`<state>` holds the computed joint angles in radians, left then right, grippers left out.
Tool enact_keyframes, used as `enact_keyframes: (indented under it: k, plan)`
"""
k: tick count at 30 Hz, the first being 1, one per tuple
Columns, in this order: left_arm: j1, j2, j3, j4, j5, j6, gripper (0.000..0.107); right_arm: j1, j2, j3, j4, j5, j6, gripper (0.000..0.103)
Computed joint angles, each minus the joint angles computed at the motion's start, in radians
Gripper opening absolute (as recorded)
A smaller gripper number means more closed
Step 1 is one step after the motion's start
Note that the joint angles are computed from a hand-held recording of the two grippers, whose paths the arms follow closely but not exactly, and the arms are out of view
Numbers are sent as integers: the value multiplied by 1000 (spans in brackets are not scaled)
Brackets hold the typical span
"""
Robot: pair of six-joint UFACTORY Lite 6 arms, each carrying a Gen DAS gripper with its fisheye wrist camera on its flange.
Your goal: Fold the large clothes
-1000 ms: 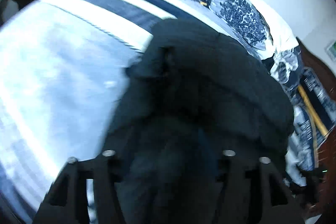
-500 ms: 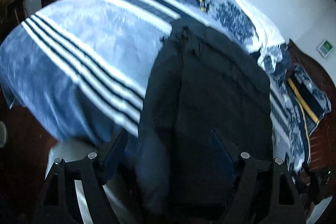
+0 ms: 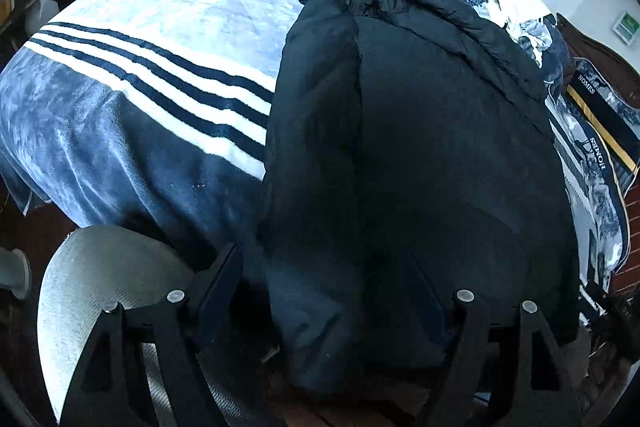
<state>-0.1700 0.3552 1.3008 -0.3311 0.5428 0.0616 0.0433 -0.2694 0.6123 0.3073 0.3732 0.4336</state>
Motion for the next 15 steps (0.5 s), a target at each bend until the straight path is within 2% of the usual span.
enact_keyframes:
  k: [2, 3, 4, 5, 6, 7, 8, 10, 15]
  plan:
    - [-12, 18, 12, 25, -3, -17, 75, 52, 82, 51, -106, 25, 86, 81]
    - [-16, 43, 34, 34, 11, -22, 62, 69, 127, 70, -113, 31, 91, 81]
    - [-17, 65, 55, 36, 35, -21, 44, 93, 207, 122, -163, 68, 116, 80]
    - [-16, 90, 77, 35, 62, -19, 36, 107, 246, 152, -208, 90, 146, 76]
    - [-10, 105, 88, 25, 79, -14, 24, 116, 286, 174, -211, 96, 150, 61]
    - [3, 102, 84, -1, 84, 0, 16, 109, 301, 178, -175, 98, 113, 35]
    - [23, 92, 78, -44, 91, 28, 10, 96, 298, 166, -148, 97, 94, 24]
    - [82, 49, 63, -160, 126, 124, 4, 63, 215, 103, -96, 67, 66, 7]
    - [218, -52, 96, -310, 246, 280, 3, -8, -87, -12, -20, 118, -10, 2]
